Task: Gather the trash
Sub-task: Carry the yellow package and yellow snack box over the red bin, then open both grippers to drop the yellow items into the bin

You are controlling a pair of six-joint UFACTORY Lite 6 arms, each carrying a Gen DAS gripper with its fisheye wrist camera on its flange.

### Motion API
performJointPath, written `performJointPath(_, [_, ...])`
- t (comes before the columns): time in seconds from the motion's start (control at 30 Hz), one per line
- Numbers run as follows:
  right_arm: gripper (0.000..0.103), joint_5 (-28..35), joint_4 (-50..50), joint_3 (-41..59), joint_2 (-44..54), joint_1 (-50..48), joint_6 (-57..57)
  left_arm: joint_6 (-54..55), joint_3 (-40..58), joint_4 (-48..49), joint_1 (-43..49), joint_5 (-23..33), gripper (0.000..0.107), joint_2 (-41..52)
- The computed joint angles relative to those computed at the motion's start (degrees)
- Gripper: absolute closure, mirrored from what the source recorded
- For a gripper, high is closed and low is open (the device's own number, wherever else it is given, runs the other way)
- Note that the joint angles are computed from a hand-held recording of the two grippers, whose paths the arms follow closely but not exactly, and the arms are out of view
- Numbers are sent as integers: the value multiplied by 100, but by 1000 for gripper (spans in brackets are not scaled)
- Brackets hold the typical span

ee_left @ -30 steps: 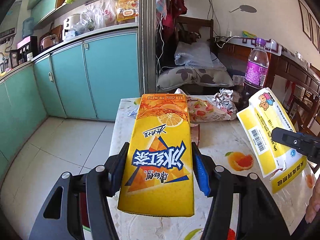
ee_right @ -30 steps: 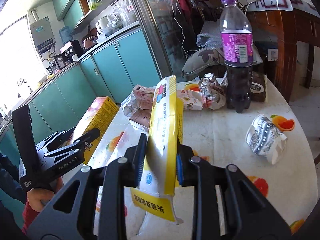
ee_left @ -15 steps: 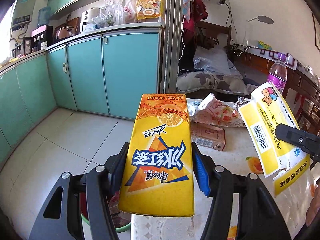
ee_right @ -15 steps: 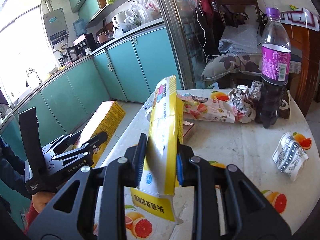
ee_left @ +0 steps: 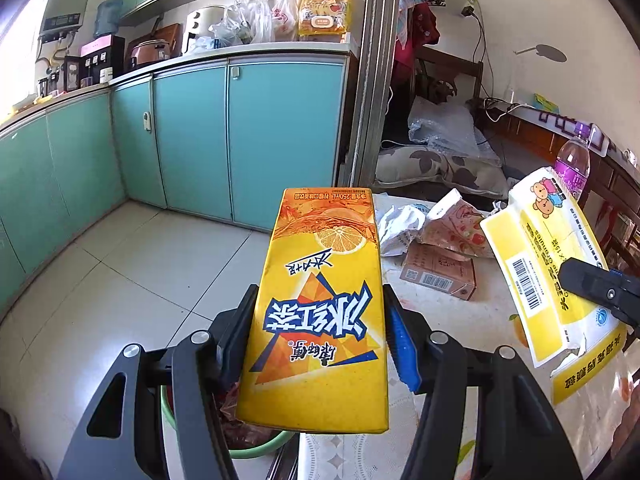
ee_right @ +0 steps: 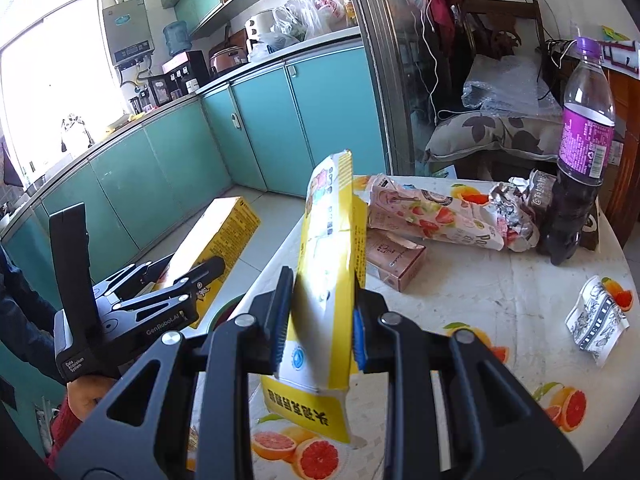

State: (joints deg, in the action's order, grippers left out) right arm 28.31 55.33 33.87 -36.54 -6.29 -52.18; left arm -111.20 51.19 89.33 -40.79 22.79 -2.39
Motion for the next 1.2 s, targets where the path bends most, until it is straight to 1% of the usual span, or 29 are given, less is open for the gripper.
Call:
performJointPath(0.2, [77,-327,-276,155,215,531,371,-167,-310,20,555,-287,51,-282])
performJointPath(0.33, [77,-735,-637,392,592,1191,848,-170,-506,-25,898,-438,51,-365])
performJointPath(0.37, [77,-748,-656,390,590,1201,873,-185,-553,-23,962,-447,51,-378])
performJointPath(0.4, [77,-821,-632,528,806,1398,900,-181,-599,-35,1037,-465,51,-394])
performJointPath(0.43, [77,-821,-632,528,806,1398,900,-184,-657,-46,1112,-483,50,-422])
performJointPath(0.57, [77,-924,-425,948,1374,1753,845,-160,-859,-100,1390,-539,50,-531])
performJointPath(0.6, [77,-897,-169,1282,1772,1917,696,-121,-883,-154,1434,-531,50,-538])
performJointPath(0.63, [77,-941,-153,1449,1970,2033,703,-94,-925,-187,1494,-543,50,-554])
performJointPath(0.67, [77,-895,-300,1504,2014,2035,845,-37,-932,-248,1558,-571,50,-535])
performJointPath(0.7, [77,-1075,-392,1740,2297,2277,941,19,-938,-307,1616,-604,50,-513])
performJointPath(0.9, [77,-1308,-1640,2691,3336,2868,2006,208,-963,-481,1774,-642,50,-376])
performJointPath(0.97, [77,-1349,-1840,2934,3669,2963,2166,337,-979,-593,1828,-671,50,-373])
performJointPath(1.03, [77,-1311,-1698,3160,3987,2968,2036,312,-1016,-556,1863,-669,50,-416])
performJointPath(1.2, [77,-1042,-946,3707,4786,2871,1473,882,-916,-1182,2034,-674,50,-235])
